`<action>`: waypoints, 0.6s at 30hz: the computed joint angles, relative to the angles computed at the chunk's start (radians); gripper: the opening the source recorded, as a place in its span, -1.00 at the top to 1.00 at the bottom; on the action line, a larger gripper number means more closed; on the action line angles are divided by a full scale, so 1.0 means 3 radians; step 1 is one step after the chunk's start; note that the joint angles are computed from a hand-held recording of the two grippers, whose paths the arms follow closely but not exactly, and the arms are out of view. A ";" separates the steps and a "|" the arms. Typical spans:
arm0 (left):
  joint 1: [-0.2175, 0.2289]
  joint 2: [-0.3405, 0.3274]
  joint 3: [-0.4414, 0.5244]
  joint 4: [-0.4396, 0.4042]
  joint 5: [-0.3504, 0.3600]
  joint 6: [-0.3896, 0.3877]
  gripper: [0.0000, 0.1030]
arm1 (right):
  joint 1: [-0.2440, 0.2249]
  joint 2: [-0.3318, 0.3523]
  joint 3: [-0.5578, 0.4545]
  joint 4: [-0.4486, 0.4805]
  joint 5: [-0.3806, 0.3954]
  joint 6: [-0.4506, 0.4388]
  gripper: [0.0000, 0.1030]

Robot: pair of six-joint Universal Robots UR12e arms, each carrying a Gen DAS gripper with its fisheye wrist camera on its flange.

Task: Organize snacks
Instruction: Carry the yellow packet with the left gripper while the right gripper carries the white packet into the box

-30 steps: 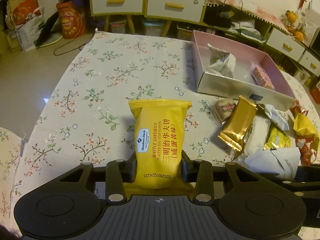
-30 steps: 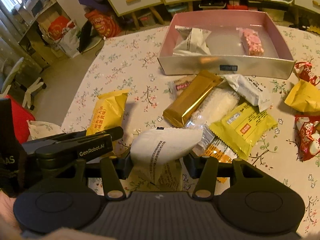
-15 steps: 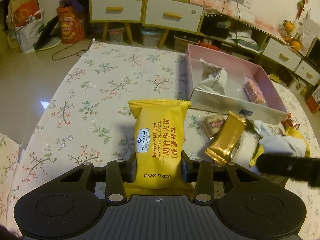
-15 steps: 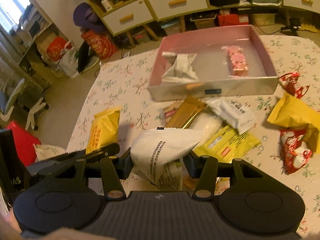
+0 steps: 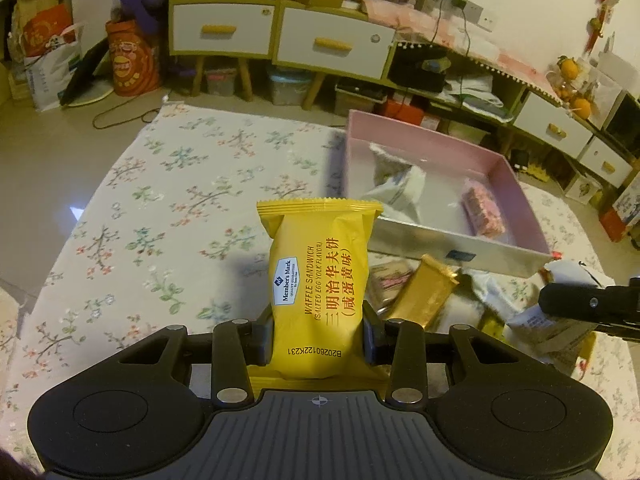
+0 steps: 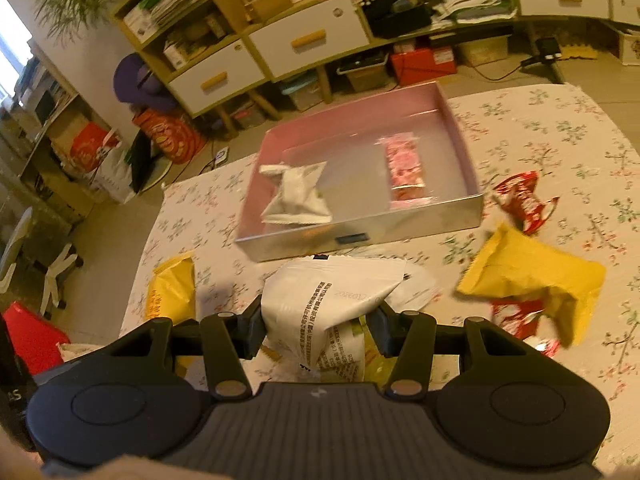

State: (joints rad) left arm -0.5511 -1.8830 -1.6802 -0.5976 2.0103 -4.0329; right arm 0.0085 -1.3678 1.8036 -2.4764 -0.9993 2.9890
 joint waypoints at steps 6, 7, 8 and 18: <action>-0.0024 -0.0097 0.0140 0.0009 -0.0003 0.0041 0.28 | -0.0047 0.0042 -0.0021 -0.0088 -0.0055 0.0037 0.07; -0.0030 -0.0115 0.0165 0.0006 -0.0001 0.0043 0.28 | -0.0058 0.0046 -0.0022 -0.0099 -0.0056 0.0040 0.07; -0.0031 -0.0131 0.0190 0.0001 -0.0005 0.0047 0.28 | -0.0064 0.0054 -0.0028 -0.0112 -0.0062 0.0048 0.07; -0.0035 -0.0319 0.0471 0.0064 0.0111 0.0142 0.28 | -0.0152 0.0213 -0.0191 -0.0227 -0.0011 0.0177 0.07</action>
State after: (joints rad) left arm -0.5617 -1.9788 -1.5390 -0.5782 2.0438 -3.9904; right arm -0.0372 -1.3040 1.7464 -2.5443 -1.0025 3.0421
